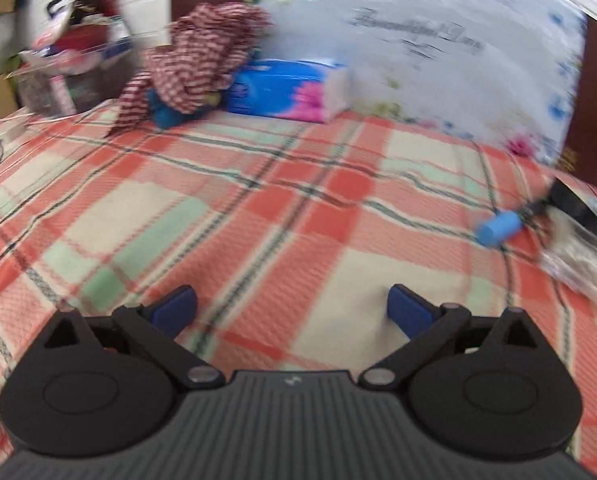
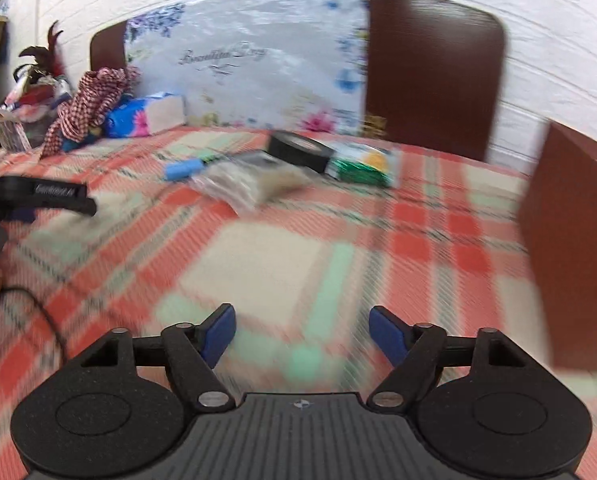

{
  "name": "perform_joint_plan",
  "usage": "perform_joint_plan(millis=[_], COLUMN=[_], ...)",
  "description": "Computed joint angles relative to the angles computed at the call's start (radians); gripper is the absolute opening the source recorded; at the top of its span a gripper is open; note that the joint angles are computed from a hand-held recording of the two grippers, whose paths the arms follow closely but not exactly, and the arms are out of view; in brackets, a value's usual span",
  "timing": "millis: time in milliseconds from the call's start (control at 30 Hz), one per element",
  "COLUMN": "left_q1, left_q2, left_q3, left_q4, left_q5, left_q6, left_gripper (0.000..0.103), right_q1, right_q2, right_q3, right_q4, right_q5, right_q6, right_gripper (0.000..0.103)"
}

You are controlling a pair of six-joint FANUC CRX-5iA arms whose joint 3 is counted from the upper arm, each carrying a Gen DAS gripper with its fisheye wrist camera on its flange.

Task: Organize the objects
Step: 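Move the left gripper back to the table toward the bag of white beads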

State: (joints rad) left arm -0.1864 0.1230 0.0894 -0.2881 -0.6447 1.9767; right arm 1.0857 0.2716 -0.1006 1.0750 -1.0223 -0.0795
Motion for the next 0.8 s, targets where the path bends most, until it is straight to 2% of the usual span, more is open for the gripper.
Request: perform_joint_plan(millis=[33,100,233,267,300,333,367,600,733,800], left_q1=[-0.009,-0.026,-0.002,0.004,0.005,0.004,0.002,0.002,-0.007,-0.013], left_q2=[-0.001,-0.006,-0.016,-0.011,-0.007,-0.01,-0.009,-0.005,0.0,0.003], left_q3=[0.0,-0.009,-0.047,-0.047,-0.045,-0.047,-0.045,-0.044,-0.029,-0.02], left_q4=[-0.027,-0.046,0.046,0.059,0.059,0.054,0.053,0.051,0.028,0.013], left_q5=[0.008,0.033,0.086,0.093,0.095,0.096,0.096,0.095,0.074,0.063], left_q6=[0.02,-0.011,-0.086,-0.091,-0.09,-0.089,-0.088,-0.089,-0.078,-0.069], left_gripper=[0.103,0.098,0.097,0.096,0.096,0.096,0.096,0.096,0.097,0.098], right_q1=[-0.022,-0.06,-0.117,-0.122,-0.124,-0.121,-0.116,-0.08,-0.019,0.029], right_q2=[0.026,0.085,0.205,0.215,0.224,0.225,0.225,0.161,0.049,-0.013], right_q3=[0.032,0.109,0.263,0.277,0.285,0.283,0.277,0.204,0.058,-0.015], right_q4=[0.003,0.001,-0.001,0.004,0.015,0.03,0.048,0.029,0.02,0.006], right_q5=[0.027,0.072,0.095,0.095,0.097,0.09,0.076,0.018,-0.019,-0.068], right_q6=[0.017,0.043,0.072,0.082,0.085,0.083,0.074,0.015,-0.024,-0.056], right_gripper=[0.082,0.087,0.083,0.071,0.049,0.038,0.012,0.009,0.009,0.009])
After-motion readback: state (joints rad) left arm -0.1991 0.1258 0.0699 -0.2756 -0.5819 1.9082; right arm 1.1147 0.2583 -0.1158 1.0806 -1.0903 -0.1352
